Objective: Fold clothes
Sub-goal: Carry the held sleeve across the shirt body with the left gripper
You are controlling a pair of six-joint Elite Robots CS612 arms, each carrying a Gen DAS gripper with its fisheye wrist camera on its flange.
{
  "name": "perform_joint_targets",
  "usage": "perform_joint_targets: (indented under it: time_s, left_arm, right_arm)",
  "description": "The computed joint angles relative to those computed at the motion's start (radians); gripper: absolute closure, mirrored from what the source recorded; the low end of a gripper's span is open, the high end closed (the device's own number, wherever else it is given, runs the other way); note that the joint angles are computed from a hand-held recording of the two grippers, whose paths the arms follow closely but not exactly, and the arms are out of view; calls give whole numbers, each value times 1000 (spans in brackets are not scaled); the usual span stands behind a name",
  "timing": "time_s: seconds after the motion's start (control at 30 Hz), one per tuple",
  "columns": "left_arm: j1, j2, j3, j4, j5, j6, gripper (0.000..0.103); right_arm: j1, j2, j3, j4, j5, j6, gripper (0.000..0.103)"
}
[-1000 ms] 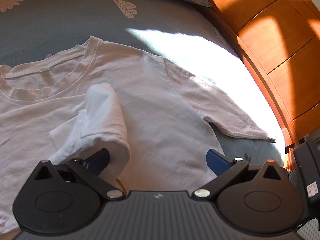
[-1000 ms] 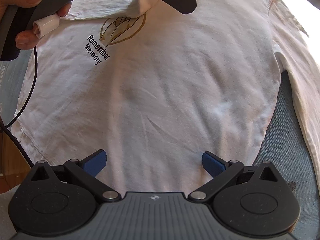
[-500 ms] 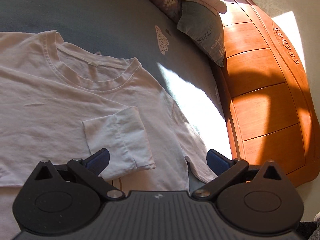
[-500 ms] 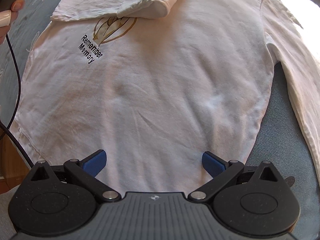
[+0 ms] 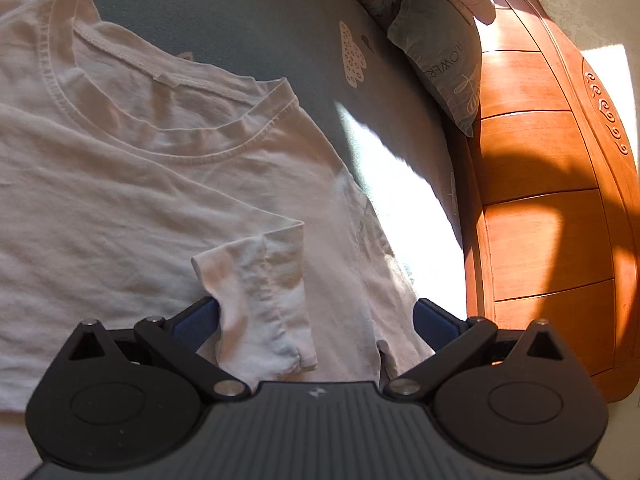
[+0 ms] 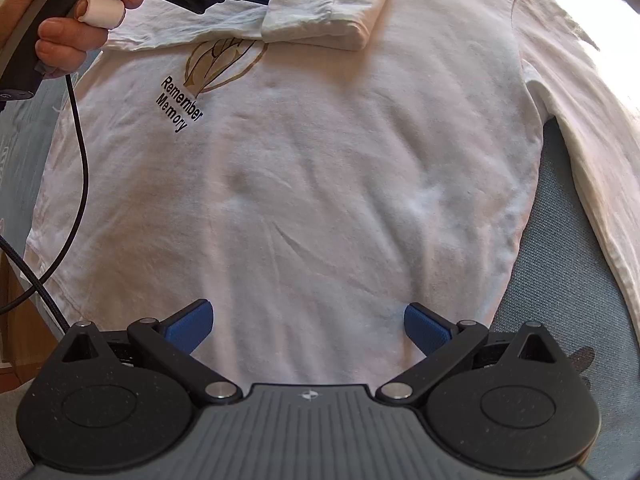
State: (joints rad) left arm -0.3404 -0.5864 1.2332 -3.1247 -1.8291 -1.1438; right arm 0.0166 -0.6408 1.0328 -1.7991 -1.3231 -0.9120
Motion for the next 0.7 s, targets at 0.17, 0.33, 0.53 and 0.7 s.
perform_joint_targets:
  time_s: [0.17, 0.33, 0.53, 0.7]
  left_arm:
    - [-3, 89, -156, -108, -149, 16, 1]
    - [-8, 97, -198, -98, -197, 93, 1]
    - [-5, -21, -6, -52, 16, 104, 1]
    - [10, -36, 49, 56, 31, -4, 1]
  right_arm:
    - [1, -2, 4, -2, 5, 1, 0]
    - [0, -1, 2, 0, 6, 1, 0]
    - [-3, 1, -5, 6, 15, 7, 0]
    - [-3, 6, -11, 5, 17, -1, 0]
